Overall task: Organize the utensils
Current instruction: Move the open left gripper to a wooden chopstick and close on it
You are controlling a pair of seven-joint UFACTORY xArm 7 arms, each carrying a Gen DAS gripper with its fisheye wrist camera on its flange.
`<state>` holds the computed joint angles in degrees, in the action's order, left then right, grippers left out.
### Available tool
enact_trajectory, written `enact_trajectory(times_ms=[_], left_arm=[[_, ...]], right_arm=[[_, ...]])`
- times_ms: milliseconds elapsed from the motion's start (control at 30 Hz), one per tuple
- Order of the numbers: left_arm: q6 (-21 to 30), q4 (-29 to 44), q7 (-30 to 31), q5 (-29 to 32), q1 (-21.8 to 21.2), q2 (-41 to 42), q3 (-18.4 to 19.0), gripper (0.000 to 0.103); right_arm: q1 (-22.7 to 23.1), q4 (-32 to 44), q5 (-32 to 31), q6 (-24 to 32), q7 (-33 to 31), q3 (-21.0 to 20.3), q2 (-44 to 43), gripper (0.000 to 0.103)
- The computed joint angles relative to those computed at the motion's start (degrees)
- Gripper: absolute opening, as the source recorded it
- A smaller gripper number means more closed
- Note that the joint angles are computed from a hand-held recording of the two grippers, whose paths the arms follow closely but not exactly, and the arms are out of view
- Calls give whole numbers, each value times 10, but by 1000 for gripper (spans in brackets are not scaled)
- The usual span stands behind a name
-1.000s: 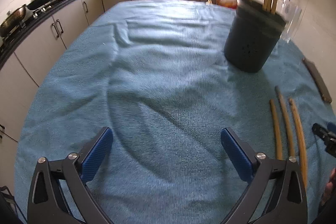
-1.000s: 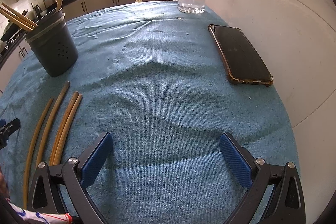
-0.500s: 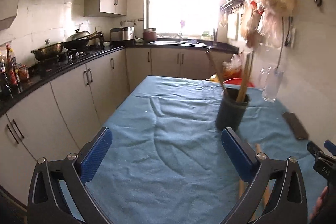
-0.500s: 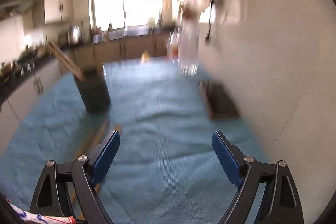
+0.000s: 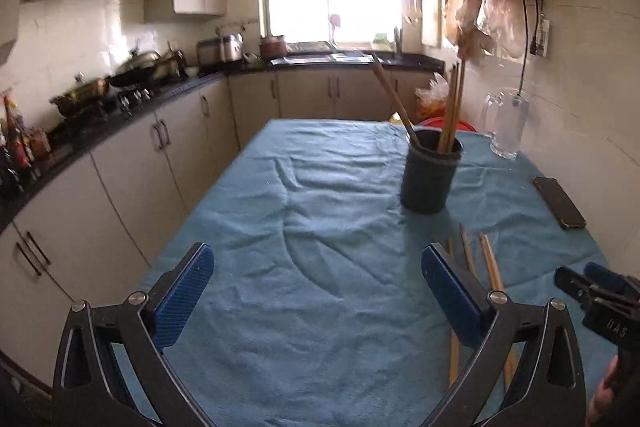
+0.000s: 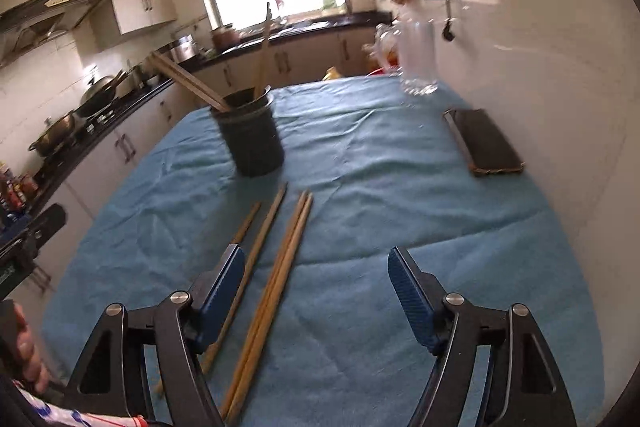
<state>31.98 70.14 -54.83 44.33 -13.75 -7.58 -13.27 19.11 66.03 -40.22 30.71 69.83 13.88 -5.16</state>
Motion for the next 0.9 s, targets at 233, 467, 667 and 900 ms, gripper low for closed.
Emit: enact_trajectory(times_ms=[233,467,667,900], left_arm=[[-18,51,173,-151,-31,72,22,103],[55,208,329,-295,-63,219,30,55],[107,336,378,-373,-89,324,45,54],[177,438,425,-403,-114,399,57,19]], right_arm=[[-7,-27,-2,-7,6,-2,-14,78],[-21,-47,18,-31,-24,-5,-21,78],[-29,-62,52,-62,-50,-10,-16,78],[-21,-41,80,-66,-95,-13,10,78]])
